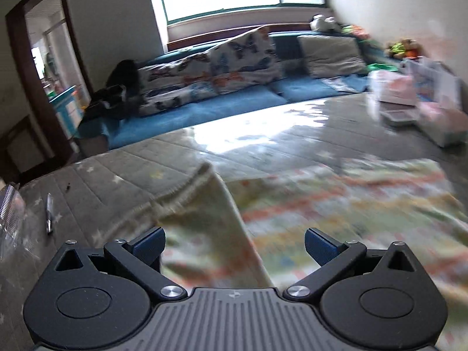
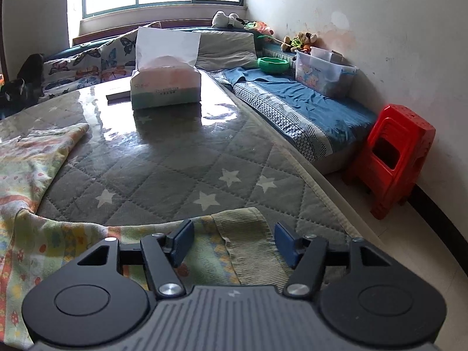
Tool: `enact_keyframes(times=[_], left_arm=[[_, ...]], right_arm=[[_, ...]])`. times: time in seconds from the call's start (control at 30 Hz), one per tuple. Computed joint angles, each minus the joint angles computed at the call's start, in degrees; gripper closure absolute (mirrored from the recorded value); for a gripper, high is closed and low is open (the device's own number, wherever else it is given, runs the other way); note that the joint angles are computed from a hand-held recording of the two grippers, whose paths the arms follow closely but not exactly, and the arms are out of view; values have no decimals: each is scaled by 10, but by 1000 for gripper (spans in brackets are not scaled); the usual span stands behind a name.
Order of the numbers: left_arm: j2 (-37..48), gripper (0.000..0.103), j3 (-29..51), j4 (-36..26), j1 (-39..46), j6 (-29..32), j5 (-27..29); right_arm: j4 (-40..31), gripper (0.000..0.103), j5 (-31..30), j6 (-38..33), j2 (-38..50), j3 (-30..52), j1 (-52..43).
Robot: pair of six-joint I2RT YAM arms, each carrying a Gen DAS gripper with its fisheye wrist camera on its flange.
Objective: Fold clothes
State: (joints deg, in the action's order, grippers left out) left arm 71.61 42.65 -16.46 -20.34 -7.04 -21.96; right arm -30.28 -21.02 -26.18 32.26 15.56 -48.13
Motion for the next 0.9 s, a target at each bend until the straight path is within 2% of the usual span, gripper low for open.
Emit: enact_keyframes(times=[0.03,0.1,0.13,0.2,0.3,0.37,0.4,0.47,0.57,0.67,0.9], left_arm=[[35,0,19,10,8,4,-9],[85,1,47,24,23,13,-17],[108,1,61,29,30,17,-21],[146,8,86,32,44,22,-24],[178,27,109,23,68,22,-13],[176,49,108,19,90,21,12],[169,54,103,17,99,19,24],[143,74,85,13,121,16,48],[99,88,61,5,154,14,78],[32,94,24,-2,186,23,93],[-140,99,-44,-46,317,64,165]], right_arm=[[1,34,-2,-1,3,0,-2],[5,22,-6,-3,9,-1,-7],[10,21,-8,-6,13,-2,-11],[14,18,-18,-9,25,0,-24],[17,16,-27,-13,40,3,-33],[20,14,-29,-15,44,3,-35],[21,14,-28,-15,43,3,-35],[23,14,-28,-14,42,2,-34],[22,12,-28,-15,41,3,-33],[3,3,-36,-16,21,7,-33],[-95,0,-88,-28,-67,33,-29]])
